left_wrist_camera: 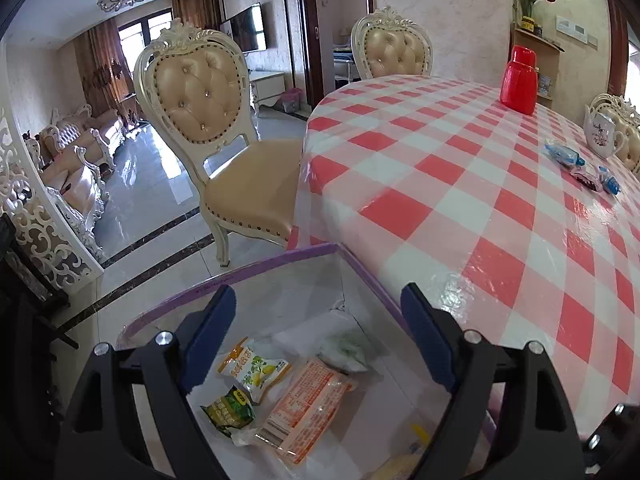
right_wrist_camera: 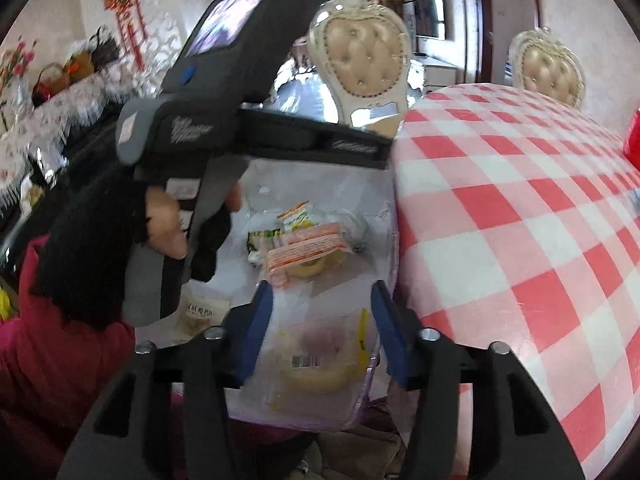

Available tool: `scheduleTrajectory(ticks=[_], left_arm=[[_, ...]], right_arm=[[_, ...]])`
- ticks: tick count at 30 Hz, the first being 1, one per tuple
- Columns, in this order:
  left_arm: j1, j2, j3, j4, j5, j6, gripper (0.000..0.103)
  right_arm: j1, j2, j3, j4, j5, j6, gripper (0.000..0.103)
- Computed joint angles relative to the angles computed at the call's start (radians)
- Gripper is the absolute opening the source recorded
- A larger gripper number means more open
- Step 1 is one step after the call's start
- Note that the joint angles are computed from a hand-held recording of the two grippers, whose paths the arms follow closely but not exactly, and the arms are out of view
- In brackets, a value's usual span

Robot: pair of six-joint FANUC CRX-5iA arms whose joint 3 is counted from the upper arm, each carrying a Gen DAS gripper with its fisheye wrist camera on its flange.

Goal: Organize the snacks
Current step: 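Open both tools over the clear bin to drop the snacks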

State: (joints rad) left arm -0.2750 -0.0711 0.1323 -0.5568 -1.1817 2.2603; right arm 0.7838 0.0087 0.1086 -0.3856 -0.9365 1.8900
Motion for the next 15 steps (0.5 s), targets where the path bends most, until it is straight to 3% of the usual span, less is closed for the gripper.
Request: scheduleTrajectory(ticks=[9,13,15], left_arm=[[-0.032,0.025,0.025,-0.038,-0.022,0.031,0.096],[-0.045,0.043,0.051,-0.036,-0.032,0.06,0.097],[-0.066,0.054,0.071,-0.049,-0.032,0.096,0.099]], right_arm=[[-0.088,0.0,0.003,-0.068,0.022,0.012,0.061],[-0.135,-0.025,-0.028,-0.06,0.102,0.01,0.084],[-0.167,-0.053,-0.066,-0.045,0.197,0.028,0.087]])
